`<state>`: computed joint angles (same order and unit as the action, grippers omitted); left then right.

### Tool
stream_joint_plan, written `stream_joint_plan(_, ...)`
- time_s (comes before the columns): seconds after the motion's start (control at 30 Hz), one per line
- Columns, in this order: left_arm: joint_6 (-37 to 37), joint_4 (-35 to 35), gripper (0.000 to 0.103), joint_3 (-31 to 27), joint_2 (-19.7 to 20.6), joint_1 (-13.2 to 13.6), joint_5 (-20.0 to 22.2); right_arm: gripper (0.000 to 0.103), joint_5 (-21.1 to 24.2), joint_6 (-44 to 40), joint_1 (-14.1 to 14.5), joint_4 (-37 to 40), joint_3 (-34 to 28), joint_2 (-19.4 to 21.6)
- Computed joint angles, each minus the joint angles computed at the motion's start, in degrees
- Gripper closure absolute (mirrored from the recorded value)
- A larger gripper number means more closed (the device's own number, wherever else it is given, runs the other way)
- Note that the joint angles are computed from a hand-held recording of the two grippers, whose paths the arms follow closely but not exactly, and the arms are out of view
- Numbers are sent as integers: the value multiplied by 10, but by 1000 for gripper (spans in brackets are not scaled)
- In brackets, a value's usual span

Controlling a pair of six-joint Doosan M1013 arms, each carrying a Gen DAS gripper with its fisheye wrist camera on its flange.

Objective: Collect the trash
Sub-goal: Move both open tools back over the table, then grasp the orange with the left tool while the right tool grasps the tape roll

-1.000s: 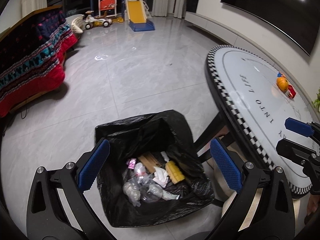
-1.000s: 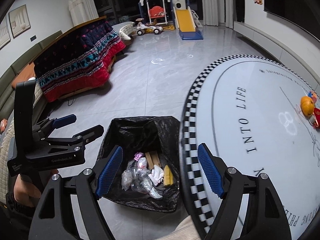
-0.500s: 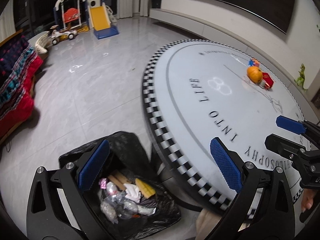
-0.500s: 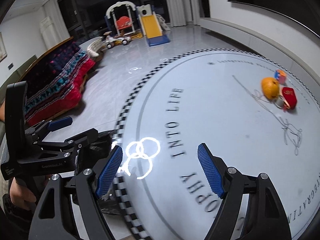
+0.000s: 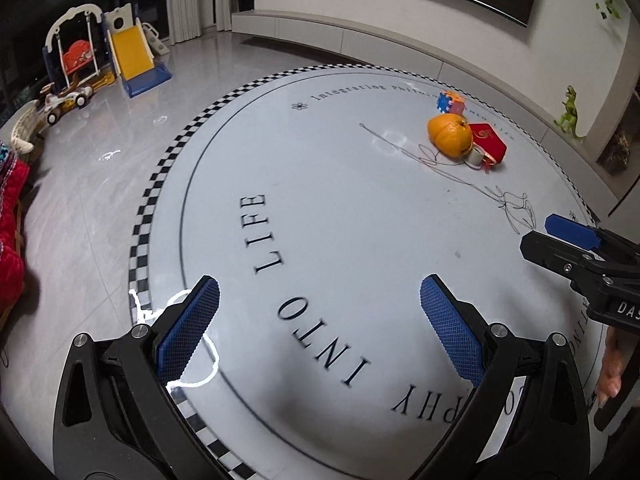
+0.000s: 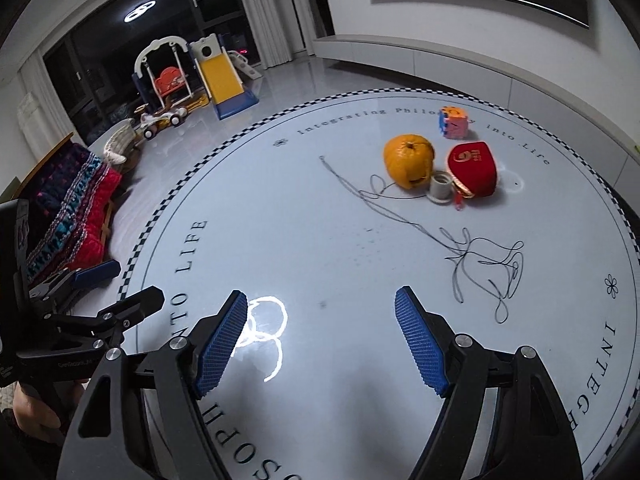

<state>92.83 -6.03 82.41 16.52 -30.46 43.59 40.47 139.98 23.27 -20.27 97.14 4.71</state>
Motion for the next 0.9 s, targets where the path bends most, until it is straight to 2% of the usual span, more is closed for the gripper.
stream_joint_plan(0.3, 14, -9, 6, -86, 62, -24, 29, 53, 4, -39, -56, 38, -6, 20)
stream_joint_plan(0.43, 23, -20, 6, -121, 86, -28, 45, 56, 1, -50, -75, 45, -13, 31)
stream_joint_plan(0.63, 36, -31, 6, -143, 105, -28, 56, 57, 6, -78, -95, 63, -31, 55)
stream_joint_plan(0.9, 31, -34, 6, -173, 127, -25, 70, 58, 18, -76, -107, 40, -51, 78)
